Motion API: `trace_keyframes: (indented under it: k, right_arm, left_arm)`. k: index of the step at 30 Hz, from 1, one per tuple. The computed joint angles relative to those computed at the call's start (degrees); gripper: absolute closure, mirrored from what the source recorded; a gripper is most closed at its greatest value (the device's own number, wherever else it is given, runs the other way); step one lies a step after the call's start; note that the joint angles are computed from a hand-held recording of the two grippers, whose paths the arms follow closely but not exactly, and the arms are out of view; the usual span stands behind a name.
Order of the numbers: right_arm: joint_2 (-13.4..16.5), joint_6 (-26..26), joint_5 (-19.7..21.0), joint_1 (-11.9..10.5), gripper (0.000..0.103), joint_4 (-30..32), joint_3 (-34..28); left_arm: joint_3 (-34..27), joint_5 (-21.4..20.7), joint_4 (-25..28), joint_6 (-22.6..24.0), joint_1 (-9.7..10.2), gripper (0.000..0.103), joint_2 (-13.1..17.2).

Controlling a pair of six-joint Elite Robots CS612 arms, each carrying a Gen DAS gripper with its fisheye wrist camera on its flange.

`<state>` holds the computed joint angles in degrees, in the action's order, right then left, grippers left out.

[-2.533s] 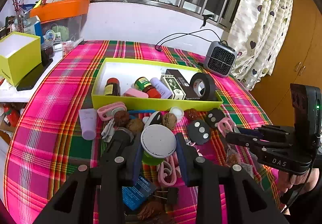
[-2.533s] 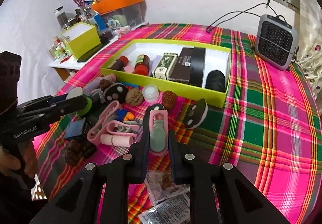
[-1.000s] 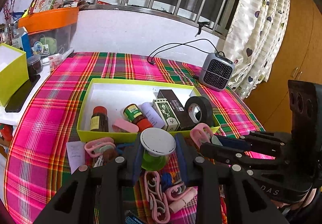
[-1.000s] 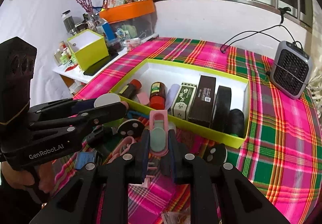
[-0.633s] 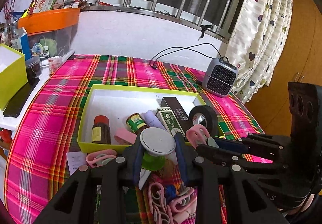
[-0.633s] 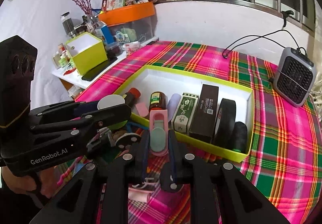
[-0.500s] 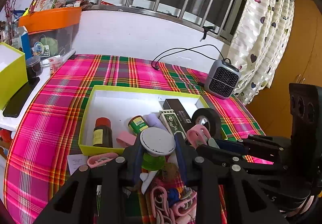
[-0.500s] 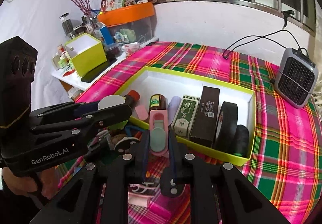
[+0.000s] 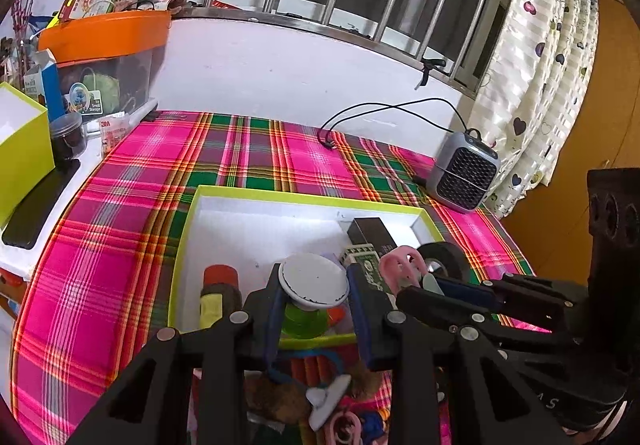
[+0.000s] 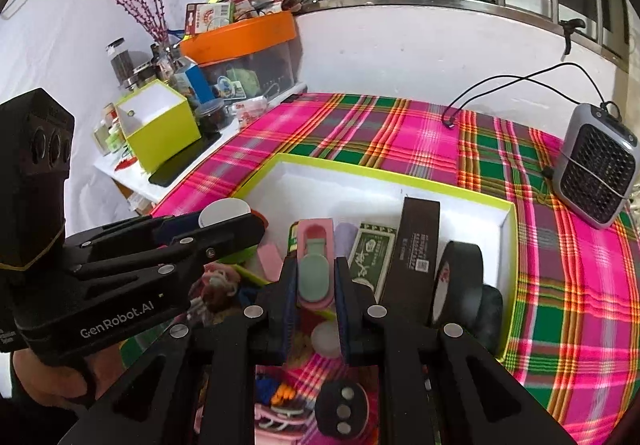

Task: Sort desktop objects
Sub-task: 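Carry the white container and pink clip over the tray with both tools, then lower the white container and pink clip into the tray and open both tools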

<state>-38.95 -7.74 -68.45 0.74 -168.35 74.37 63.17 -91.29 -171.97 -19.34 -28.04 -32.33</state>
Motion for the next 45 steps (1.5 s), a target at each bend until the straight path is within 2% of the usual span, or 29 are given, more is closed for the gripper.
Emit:
trace_keyframes:
  k: [12,26,36,45]
  right_arm:
    - [2.9,1.6,-2.9,1.0,0.085,2.6,-5.5]
    - [6.4,4.1,-5.3,1.7,0.085,6.9,-11.8]
    - [8.0,5.2,-3.7,1.6,0.085,10.4,-14.9]
    - [9.3,5.0,-5.2,2.0,0.085,13.2,-17.3]
  left_arm:
    - [-6.2,-0.2,4.3,-1.2,1.04,0.072,3.1]
    - [-13.0,-4.3,9.6,-6.2,2.72,0.072,7.2]
    - [-14.5,-7.4,11.0,-8.0,3.52,0.072,8.4]
    - [-15.1,-6.5,12.4,-8.9,3.66,0.073,8.7]
